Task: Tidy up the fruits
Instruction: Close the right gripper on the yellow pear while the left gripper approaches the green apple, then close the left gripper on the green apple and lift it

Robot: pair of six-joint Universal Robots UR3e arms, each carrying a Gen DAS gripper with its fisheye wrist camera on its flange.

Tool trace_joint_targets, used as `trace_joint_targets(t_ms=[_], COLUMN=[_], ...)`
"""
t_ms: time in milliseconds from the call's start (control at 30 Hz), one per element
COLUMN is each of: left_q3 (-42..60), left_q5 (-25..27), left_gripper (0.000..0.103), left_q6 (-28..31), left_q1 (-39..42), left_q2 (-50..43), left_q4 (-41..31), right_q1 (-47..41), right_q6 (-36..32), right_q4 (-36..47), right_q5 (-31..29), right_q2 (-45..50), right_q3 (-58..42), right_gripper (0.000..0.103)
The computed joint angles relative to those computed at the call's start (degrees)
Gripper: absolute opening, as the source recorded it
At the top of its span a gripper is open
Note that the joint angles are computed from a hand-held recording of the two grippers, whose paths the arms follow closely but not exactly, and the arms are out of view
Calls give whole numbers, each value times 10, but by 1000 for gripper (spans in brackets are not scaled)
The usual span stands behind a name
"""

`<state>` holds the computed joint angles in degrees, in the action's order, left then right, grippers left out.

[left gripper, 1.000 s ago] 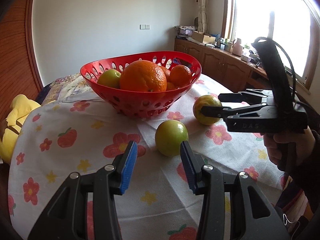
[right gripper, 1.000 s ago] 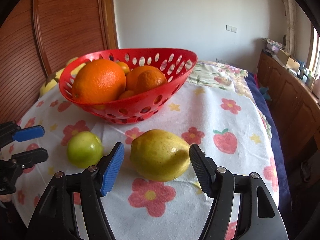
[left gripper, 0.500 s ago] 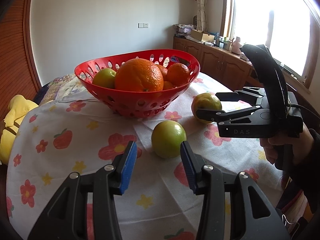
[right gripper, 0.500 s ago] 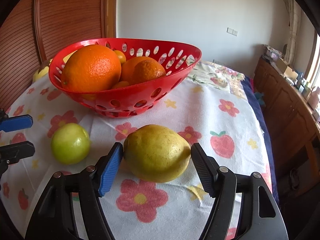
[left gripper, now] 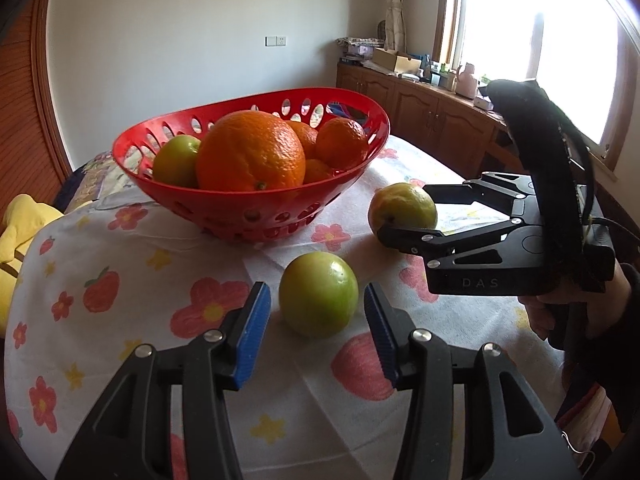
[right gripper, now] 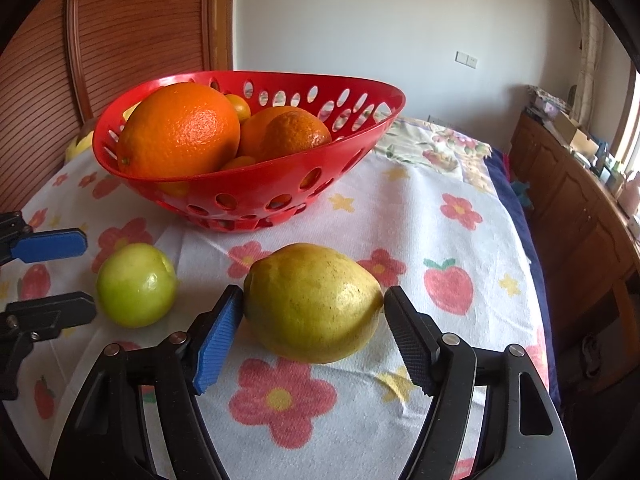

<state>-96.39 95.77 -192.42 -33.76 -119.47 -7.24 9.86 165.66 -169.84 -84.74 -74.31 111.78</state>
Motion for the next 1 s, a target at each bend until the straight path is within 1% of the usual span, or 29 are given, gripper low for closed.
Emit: trace_joint_targets(t_ms=[100,167,300,400,500,733,833,1000], left_q3=[21,35,65,78,100,146,161,155], left_q5=[-5,-6,-5,-12,-3,9,4,-6], left_gripper=[50,50,50,51,52,52,52,51], left_q6=[-1,0,0,-1,1,1,-1,-7], left_q1=[0,0,1,2,-3,-7,-5,-4], left_q2=[-14,-22,-43,-52,-62,-84,-94,-93], left_q4=[-16,-30,-55,-63,-82,-115,-130,-125], right_q1=[-6,-8,-27,-26,-25,-28,-31,-33], right_q6=[-5,-9,-5,-3,-3,-2,-1,0], right_q4=[18,47,34,18,8,4,1,-6], right_q5=[12,18,45,45,46,56,60,67], right_q2=[3,9,-1,-4,-7,-27,-36,-50], right_q3=[-8,-20,4,16,25,49,60,75], right_gripper=[76,73,72,72,72,72,72,71])
